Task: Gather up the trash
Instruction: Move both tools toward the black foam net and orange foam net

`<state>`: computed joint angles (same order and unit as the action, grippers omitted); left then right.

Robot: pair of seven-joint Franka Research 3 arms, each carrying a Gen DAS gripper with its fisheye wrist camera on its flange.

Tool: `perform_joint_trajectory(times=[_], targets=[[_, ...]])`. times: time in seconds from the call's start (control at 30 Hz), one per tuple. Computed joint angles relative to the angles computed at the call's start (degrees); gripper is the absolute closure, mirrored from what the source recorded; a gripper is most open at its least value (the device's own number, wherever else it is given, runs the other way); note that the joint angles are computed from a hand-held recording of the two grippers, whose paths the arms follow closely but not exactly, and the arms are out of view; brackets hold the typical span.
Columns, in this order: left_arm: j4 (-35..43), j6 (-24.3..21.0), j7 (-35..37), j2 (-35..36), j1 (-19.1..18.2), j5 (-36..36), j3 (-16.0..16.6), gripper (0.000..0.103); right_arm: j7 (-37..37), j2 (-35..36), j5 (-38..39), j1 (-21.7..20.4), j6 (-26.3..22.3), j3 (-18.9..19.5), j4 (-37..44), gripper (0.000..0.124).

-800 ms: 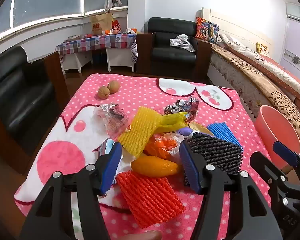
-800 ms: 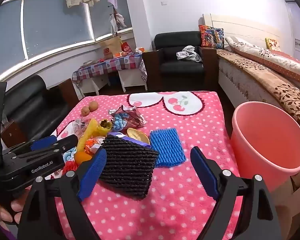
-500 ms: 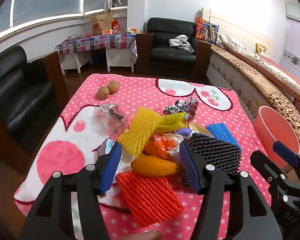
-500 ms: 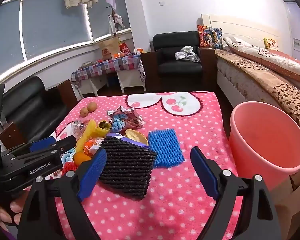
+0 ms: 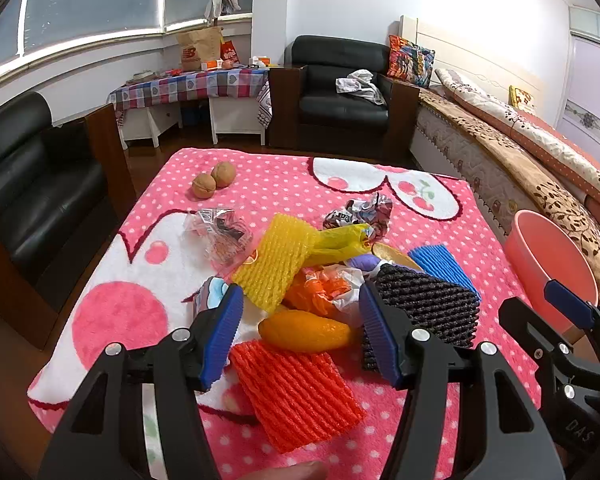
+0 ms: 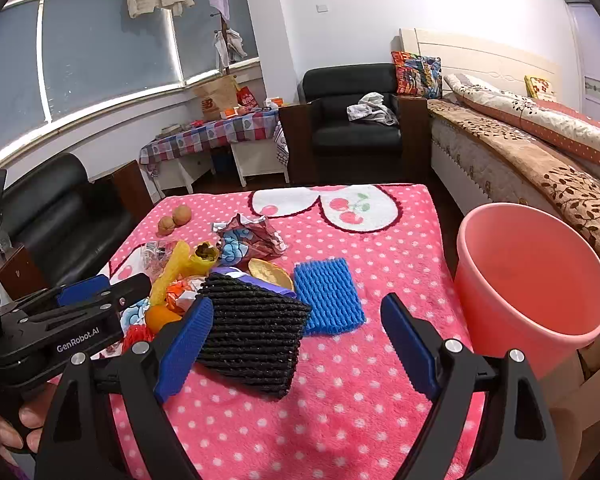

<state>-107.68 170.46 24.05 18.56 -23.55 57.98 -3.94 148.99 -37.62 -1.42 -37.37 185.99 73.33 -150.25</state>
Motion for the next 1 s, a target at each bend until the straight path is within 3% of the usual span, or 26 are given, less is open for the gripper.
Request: perform_joint_trajectory(times=[1.0], targets=[[-0.72,1.82,2.30,0.67,-0.05,-2.36,0.42,0.043,0.74,0.09,-0.41,-0.30,-0.13,0.40,-0.29,0.039]])
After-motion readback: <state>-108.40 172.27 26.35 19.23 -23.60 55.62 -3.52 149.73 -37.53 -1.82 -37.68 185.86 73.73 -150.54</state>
